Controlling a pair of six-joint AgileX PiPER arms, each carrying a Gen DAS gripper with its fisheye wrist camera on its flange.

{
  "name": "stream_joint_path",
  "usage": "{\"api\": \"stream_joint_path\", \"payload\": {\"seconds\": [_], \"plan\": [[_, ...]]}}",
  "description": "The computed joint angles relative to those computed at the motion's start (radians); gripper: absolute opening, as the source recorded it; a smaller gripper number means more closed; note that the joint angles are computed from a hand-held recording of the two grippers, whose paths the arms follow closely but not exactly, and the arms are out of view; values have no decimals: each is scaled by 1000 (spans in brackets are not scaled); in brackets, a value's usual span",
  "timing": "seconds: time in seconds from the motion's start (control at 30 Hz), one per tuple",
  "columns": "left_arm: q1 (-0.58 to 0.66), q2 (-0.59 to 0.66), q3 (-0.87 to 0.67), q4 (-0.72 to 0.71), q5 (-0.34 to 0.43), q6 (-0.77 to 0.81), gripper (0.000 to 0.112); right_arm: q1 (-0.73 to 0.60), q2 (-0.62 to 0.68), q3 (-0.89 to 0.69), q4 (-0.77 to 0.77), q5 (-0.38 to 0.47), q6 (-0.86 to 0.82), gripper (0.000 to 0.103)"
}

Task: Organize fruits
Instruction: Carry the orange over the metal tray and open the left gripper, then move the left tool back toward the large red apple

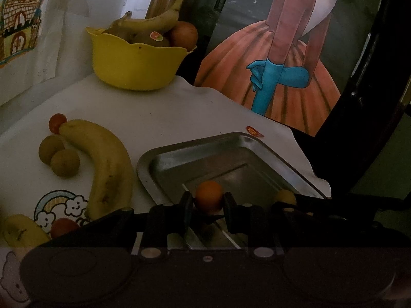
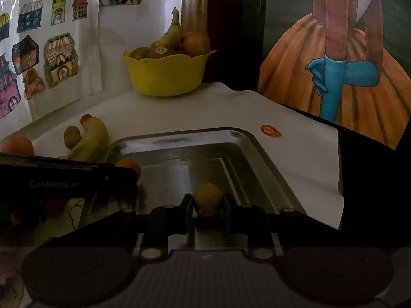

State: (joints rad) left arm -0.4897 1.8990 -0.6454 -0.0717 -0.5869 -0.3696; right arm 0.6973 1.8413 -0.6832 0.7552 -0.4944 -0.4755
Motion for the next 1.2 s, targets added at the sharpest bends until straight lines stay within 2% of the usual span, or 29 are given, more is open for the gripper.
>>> {"api": "stream_joint_path", "payload": {"seconds": [0.13,0.27,0.33,0.43,0.5,0.53,0.7,0.87,1.0,1.2], "plan": [[3,-1,4,21,-6,-22,29,4,-9,15,-1,-17,13,32],[6,-2,16,38,-29,-40,36,16,-28,42,10,-48,15,47],[0,-10,28,23,-46,-35,42,23,-45,68,14,-73,22,50],[-22,-39,61,-37,-81,-3,55,44,-81,117,42,-120,30,59],[-47,-75,90,-110,-109,43,71,72,-116,162,65,-163,33,66],[-61,-97,107,-147,-125,66,75,88,-134,185,76,-185,35,68],[-124,-222,210,-257,-183,130,100,211,-238,288,194,-288,-5,87],[-238,-362,316,-431,-205,245,102,391,-332,347,371,-393,-58,97],[-355,-487,402,-604,-228,349,102,586,-386,370,543,-514,-107,102],[-602,-669,518,-940,-313,533,102,853,-408,358,757,-663,-158,103]]}}
